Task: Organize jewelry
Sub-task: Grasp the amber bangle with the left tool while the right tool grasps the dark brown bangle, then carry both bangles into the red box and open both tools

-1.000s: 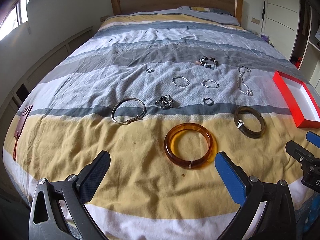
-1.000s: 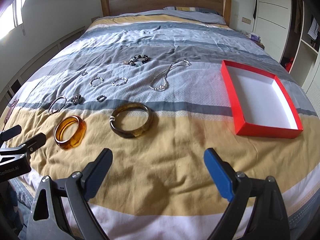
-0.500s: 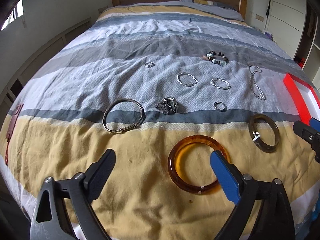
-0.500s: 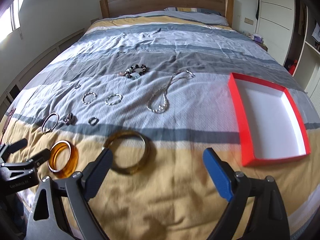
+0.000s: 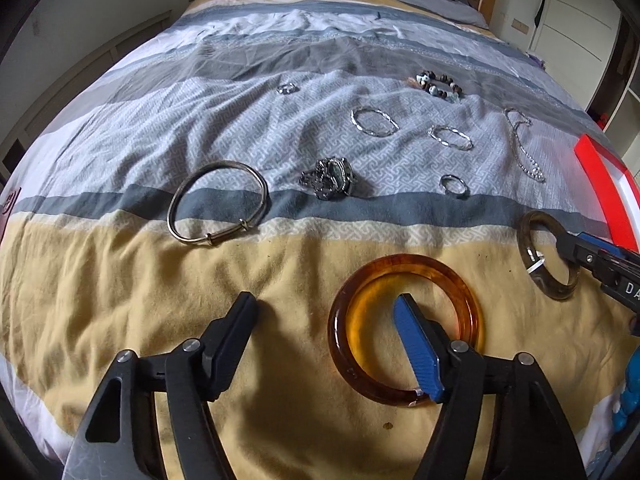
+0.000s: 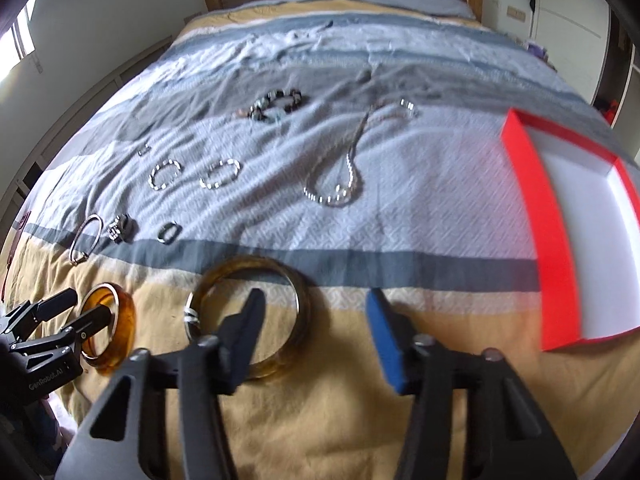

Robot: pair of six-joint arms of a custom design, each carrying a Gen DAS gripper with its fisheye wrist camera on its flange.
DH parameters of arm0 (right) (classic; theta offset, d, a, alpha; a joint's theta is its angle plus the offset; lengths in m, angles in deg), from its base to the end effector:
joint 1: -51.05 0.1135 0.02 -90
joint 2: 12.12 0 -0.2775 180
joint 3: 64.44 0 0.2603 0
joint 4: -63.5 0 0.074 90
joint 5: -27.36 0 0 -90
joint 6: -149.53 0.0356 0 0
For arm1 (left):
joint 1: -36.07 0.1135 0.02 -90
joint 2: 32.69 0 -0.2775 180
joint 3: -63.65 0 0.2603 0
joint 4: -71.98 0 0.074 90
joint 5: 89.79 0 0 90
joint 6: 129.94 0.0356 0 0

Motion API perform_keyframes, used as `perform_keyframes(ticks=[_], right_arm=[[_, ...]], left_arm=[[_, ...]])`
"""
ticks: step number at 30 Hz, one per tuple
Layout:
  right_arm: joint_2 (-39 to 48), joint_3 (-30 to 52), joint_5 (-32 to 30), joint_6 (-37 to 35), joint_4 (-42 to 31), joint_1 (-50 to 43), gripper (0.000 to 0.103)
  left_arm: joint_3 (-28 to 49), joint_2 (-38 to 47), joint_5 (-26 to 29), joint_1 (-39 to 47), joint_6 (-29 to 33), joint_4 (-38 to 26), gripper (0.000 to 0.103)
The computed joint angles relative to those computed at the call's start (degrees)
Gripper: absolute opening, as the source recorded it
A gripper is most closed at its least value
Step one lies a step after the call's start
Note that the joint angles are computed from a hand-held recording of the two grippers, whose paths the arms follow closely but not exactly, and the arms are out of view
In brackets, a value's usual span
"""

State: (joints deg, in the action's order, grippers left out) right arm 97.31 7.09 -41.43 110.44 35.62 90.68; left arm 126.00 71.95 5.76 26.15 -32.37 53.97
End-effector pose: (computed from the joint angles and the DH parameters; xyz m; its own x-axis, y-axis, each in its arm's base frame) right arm 0.2868 0.2208 0.1175 -0.8157 0.2640 -0.5148 0.2423 0.9639 0.1104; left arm 0.3313 -0.0614 0.1118 -0.8194 0.2764 -0.5022 0.3295 0.9440 -0.0180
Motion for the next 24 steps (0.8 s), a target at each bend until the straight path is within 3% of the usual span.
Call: perform_keyframes(ticks=[5, 8, 13, 17, 24], right_arm=[[3.55, 1.16, -1.25, -1.53, 1.11, -0.19, 0.043], [4.78, 2.28, -1.19, -2.60, 1.00, -0.27, 0.037], [5.31, 3.23, -0.99, -4.30, 0.32, -0.25, 0.013], [3.98, 1.86, -0.99, -3.57, 0.41, 0.52, 0.010], [-5.55, -3.93, 4.35, 1.14, -3.26, 5.24, 0.009]], left_arm=[[0.64, 2.34, -0.77, -0.97, 0.29, 0.51, 0.067], [0.54, 2.55, -1.42, -1.52, 0.45, 1.32, 0.059], [-0.45, 1.29, -3.80, -3.08, 0.83, 2.32, 0.034], [-1.65, -0.48, -6.10, -4.21, 1.86, 2.04, 0.013], [-4.14, -8.22, -8.18, -5.46, 2.22, -1.39, 0.010]])
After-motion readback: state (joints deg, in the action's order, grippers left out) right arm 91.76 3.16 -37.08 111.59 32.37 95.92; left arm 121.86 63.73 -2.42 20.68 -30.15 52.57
